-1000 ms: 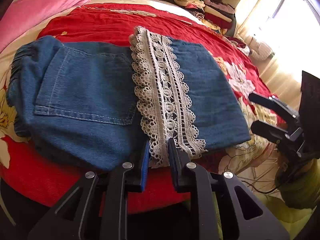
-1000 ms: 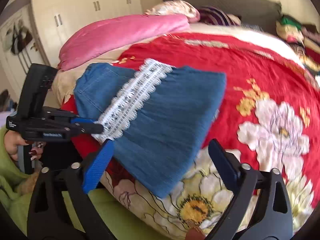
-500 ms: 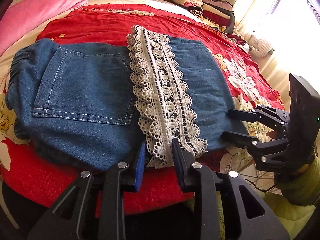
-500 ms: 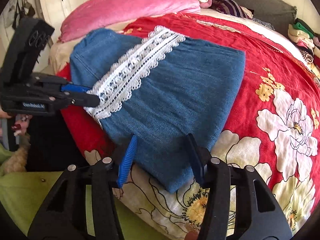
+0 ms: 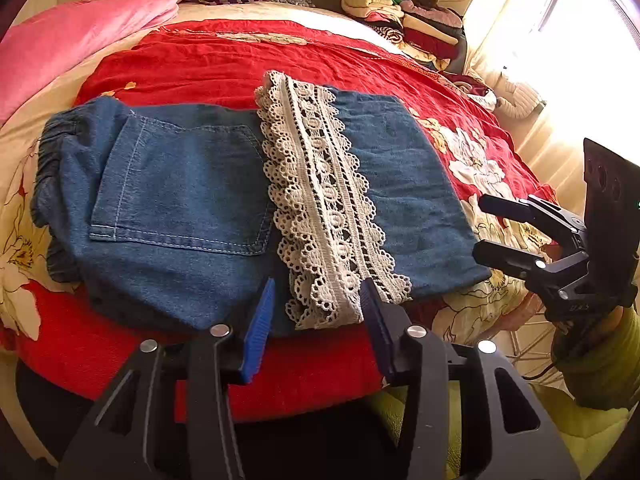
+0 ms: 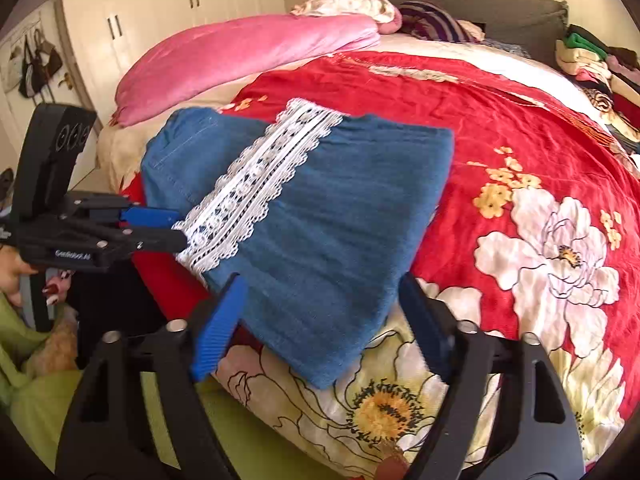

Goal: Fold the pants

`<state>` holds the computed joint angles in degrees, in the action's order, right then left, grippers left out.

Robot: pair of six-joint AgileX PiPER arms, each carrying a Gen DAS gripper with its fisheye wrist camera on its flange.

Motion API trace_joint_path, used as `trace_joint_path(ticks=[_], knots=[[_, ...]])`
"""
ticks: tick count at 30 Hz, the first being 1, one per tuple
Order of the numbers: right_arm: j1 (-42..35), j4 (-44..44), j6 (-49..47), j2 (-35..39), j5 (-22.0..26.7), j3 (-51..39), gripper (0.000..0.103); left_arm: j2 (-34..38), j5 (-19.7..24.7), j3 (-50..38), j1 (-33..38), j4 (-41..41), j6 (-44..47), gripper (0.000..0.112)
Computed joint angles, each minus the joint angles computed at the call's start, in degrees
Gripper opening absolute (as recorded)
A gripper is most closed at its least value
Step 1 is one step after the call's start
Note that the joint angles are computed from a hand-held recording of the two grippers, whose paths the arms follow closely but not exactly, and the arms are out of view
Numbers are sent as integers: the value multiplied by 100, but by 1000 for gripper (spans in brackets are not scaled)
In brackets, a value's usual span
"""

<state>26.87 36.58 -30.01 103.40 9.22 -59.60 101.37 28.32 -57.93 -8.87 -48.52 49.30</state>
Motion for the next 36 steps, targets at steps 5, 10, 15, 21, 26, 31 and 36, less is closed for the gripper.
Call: trace_joint_path(ticks=[5,10,15,21,26,31,36], knots=[[-13,-513,565,-150,-133,22,87,-174,-75,110,106,17,7,57],[-39,-819,865,-199,-50,-278,92,-442,-188,233,283,41,9,68],[-4,-935,852,-17,258,-902,93,-615,-200,301,549,21,-1,69],[222,-1609,1244,467,794,-2006,94,-803,-455,407,822,195,-165,83],[385,-1681,1261,1063,1431,-3094,94,-797,-416,418,1169,34,-62,85],[580,-1877,1384,1837,2229,-4541,94,-638,-302,363,1604,-235,68,90],[683,-1914,1485,2797,3365,-6405,94,-405,-84,284,1939,-832,522,90]])
